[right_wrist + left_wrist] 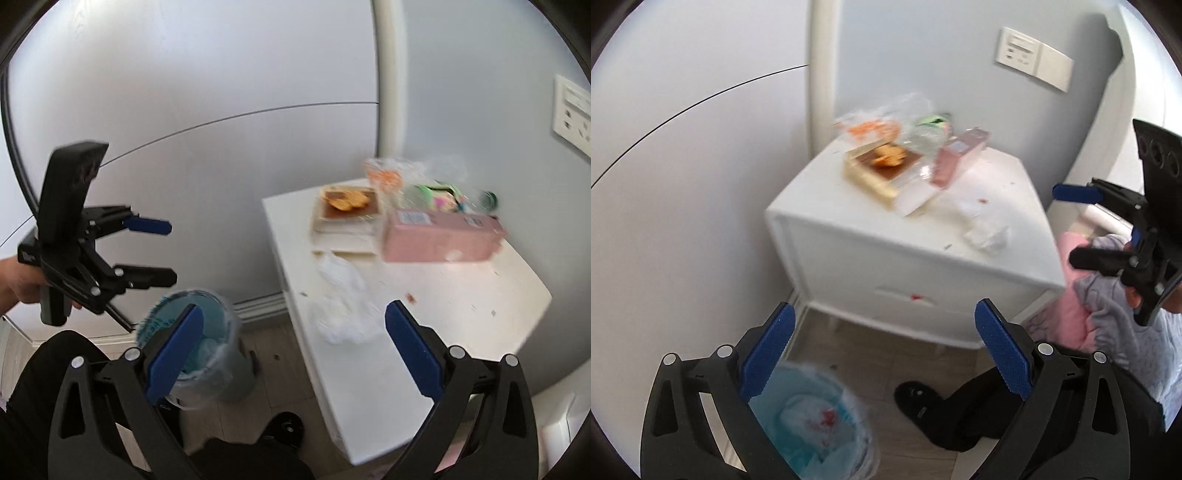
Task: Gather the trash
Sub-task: 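Reach the right gripper to the crumpled white tissue and close on it, then carry the tissue with the right gripper over the teal bin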
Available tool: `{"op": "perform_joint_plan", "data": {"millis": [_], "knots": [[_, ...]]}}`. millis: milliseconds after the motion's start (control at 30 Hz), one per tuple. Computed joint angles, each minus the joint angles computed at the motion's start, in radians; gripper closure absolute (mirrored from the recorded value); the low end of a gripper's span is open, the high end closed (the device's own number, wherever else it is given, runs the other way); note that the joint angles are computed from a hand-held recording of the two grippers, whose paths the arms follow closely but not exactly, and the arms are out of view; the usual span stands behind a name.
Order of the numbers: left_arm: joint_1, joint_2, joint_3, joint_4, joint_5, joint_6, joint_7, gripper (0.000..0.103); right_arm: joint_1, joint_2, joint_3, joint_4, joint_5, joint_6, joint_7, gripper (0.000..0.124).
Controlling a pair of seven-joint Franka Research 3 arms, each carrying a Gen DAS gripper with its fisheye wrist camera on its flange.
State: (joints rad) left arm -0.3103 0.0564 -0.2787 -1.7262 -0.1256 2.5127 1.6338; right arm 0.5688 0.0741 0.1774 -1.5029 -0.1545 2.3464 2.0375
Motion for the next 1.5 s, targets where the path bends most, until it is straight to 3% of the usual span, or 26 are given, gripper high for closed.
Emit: {"op": "perform_joint_plan", "data": {"millis": [167,400,633,733,767,833,933,1000,1067,1100,1267,1333,1500], "knots": [[-0.022,0.130,-0.030,0.170,0.004,-0.070,0.022,0.008,-0.020,-0.036,-0.005,-0.079,0.012,0.015,-0.026,0.028],[-0.045,0.306,-0.058,0.400,0.020,-0.167,0.064,0.008,-0.055,-0.040,-0.007,-0.130,0.146,0.067,-0.128,0.028],[-0.042,0.472,-0.093,0.620,-0.054,-0.262,0.138,0.008,-0.070,-0.013,-0.013,-0.137,0.223,0.103,-0.179,0.028],[-0.055,0.553,-0.099,0.738,-0.076,-0.324,0.147,0.016,-0.071,-0.004,-0.015,-0.141,0.232,0.112,-0.194,0.028],[-0.063,0.577,-0.097,0.777,-0.076,-0.345,0.147,0.022,-0.072,-0.001,-0.016,-0.143,0.238,0.117,-0.200,0.035],[-0.081,0.621,-0.091,0.844,-0.071,-0.376,0.151,0.024,-0.073,0.003,-0.017,-0.143,0.246,0.124,-0.203,0.055],[-0.112,0.699,-0.079,0.972,-0.060,-0.448,0.140,0.025,-0.074,0.008,-0.018,-0.142,0.262,0.128,-0.213,0.057],[-0.131,0.748,-0.074,1.055,-0.058,-0.490,0.136,0.032,-0.074,0.015,-0.017,-0.136,0.271,0.124,-0.228,0.057],[-0.146,0.777,-0.067,1.108,-0.056,-0.517,0.134,0.051,-0.071,0.024,-0.019,-0.124,0.265,0.113,-0.229,0.059],[-0.154,0.795,-0.065,1.139,-0.055,-0.534,0.133,0.054,-0.069,0.029,-0.020,-0.116,0.256,0.103,-0.226,0.062],[-0.146,0.764,-0.066,1.078,-0.078,-0.495,0.146,0.089,-0.069,0.042,-0.024,-0.101,0.270,0.096,-0.225,0.089],[-0.137,0.740,-0.073,1.034,-0.090,-0.464,0.154,0.097,-0.070,0.040,-0.025,-0.101,0.276,0.093,-0.218,0.098],[-0.135,0.706,-0.079,0.982,-0.094,-0.416,0.163,0.099,-0.064,0.037,-0.030,-0.091,0.242,0.084,-0.170,0.105]]}}
